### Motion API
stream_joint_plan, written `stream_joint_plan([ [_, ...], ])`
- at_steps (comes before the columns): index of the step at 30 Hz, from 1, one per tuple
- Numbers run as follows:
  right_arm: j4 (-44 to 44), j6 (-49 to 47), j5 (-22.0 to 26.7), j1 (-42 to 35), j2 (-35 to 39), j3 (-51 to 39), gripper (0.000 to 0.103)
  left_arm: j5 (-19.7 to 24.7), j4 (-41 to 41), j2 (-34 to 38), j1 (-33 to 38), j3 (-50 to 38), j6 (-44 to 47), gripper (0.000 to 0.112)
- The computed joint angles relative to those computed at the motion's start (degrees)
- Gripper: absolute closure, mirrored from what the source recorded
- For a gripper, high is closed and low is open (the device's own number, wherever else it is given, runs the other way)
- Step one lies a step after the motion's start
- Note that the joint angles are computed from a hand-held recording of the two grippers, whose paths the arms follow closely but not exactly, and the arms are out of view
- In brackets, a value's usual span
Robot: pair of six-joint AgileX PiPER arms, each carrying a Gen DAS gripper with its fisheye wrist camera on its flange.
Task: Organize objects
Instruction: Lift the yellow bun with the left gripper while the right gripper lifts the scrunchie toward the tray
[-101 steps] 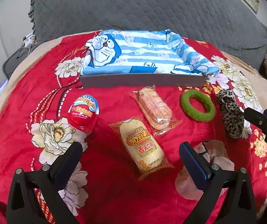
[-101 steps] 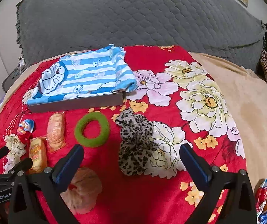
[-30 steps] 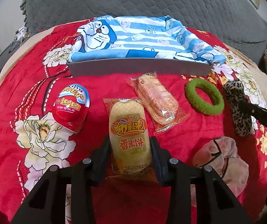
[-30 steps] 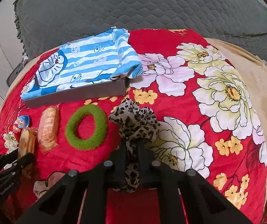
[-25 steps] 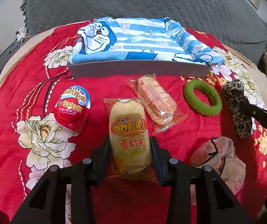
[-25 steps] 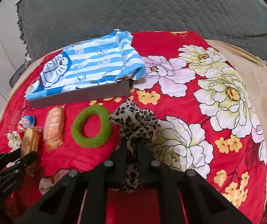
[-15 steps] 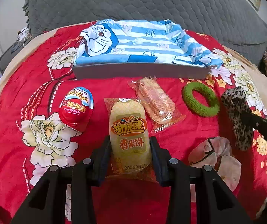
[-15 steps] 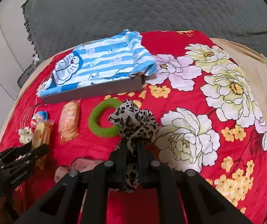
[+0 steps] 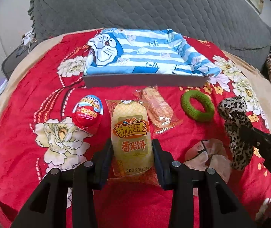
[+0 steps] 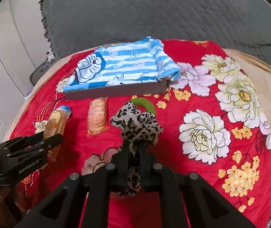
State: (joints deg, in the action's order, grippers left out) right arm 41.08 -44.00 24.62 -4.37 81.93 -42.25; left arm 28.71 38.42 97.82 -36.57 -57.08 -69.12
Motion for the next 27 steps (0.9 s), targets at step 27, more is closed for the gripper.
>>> stream_joint_plan([
  [27, -20.0, 24.29, 4.51, 7.01, -18.42, -1.08, 0.094, 12.49, 1.86, -13.18, -5.15, -1.39, -0.81, 0.071],
])
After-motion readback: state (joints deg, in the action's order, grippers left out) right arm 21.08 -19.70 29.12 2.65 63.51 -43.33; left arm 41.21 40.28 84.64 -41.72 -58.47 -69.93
